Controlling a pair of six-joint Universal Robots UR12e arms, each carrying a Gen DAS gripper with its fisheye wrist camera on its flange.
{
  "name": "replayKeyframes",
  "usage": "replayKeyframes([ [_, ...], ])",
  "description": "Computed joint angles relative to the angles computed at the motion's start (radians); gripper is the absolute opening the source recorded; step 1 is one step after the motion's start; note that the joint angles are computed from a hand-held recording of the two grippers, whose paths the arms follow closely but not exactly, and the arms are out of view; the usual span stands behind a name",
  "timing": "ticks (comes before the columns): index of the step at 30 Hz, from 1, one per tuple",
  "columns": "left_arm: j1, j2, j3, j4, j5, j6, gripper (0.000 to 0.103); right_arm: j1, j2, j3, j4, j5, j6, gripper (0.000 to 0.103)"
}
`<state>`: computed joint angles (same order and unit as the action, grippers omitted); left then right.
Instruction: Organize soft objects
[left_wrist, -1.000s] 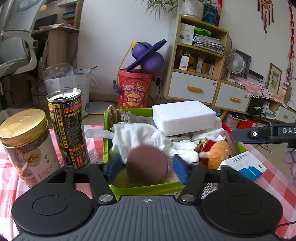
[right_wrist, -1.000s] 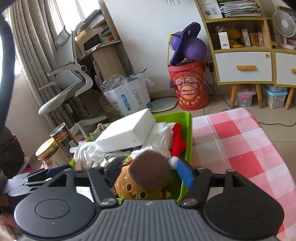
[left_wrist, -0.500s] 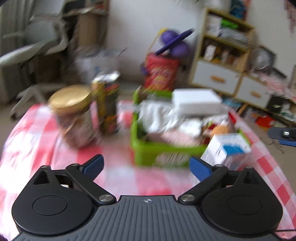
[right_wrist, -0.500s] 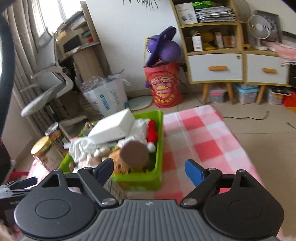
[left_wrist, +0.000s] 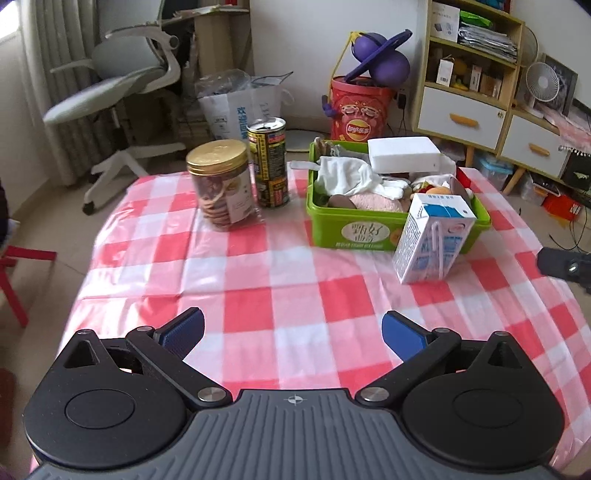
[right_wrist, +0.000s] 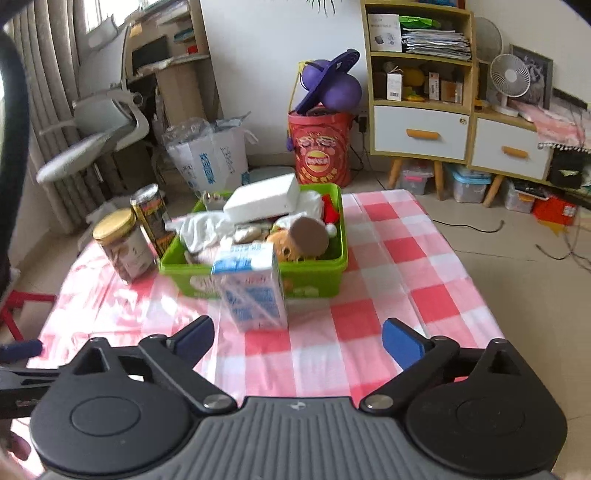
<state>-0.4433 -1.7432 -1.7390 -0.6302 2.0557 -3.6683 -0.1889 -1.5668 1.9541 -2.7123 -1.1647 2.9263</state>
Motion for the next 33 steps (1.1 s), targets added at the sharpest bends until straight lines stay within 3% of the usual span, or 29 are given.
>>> replayKeyframes([
  [6,-0.016,0.019,0.001,-0.033,0.027,-0.025,0.098,0.026,-0.029,0.002,0.080,-0.067,0.025,0.076],
  [10,-0.017,0.024,0.001,-0.056,0.056,-0.054,0.098,0.037,-0.036,0.004,0.071,-0.077,0.037,0.076],
  [33,0.000,0.035,-0.009,-0.057,-0.012,-0.080,0.098,0.082,-0.022,-0.011,0.089,-0.142,0.046,0.076],
])
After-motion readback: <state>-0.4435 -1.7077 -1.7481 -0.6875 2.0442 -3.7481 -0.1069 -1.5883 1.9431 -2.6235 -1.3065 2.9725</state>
